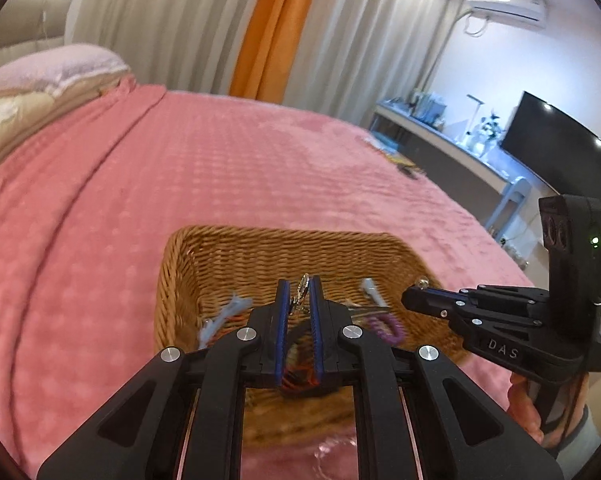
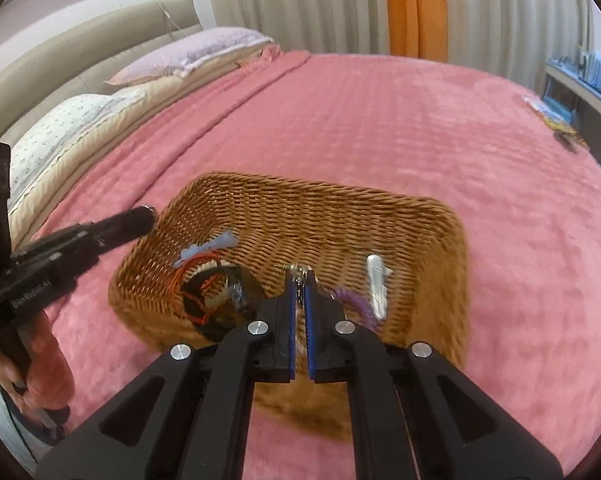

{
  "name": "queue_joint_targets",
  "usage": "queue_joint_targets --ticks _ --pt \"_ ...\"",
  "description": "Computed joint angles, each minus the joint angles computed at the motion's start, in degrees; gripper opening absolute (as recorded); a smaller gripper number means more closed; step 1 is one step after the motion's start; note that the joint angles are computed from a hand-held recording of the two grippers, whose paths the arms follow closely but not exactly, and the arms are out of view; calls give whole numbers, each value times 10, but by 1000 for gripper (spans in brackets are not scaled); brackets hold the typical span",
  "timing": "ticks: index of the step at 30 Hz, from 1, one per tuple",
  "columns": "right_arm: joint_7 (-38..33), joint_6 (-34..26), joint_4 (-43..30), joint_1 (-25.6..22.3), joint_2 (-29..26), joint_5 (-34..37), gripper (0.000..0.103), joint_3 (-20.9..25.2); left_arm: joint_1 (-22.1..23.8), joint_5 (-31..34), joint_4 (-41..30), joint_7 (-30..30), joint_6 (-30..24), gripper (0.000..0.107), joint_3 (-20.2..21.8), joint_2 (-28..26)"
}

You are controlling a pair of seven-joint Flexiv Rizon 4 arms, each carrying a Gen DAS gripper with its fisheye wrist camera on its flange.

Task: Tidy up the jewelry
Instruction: 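Carry both charms into the wicker basket and open both tools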

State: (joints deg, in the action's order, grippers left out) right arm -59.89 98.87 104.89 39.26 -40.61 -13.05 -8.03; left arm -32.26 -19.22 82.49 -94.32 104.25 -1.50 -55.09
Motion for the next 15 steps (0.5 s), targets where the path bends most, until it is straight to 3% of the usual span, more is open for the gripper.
queue_joint_targets --ticks 4,9,12,15 --pt "0 -63 -68 -47 -36 -24 3 54 6 -8 -35 -5 -39 9 3 -21" --pt "13 -95 -96 -61 -53 -41 3 70 18 7 -53 -14 -64 10 -6 -30" --pt "16 -102 -95 -66 -52 -50 3 75 43 22 -50 -12 -66 24 -41 -29" --pt "24 -89 -82 -59 -43 -53 4 62 47 31 -41 -14 -59 37 -47 -22"
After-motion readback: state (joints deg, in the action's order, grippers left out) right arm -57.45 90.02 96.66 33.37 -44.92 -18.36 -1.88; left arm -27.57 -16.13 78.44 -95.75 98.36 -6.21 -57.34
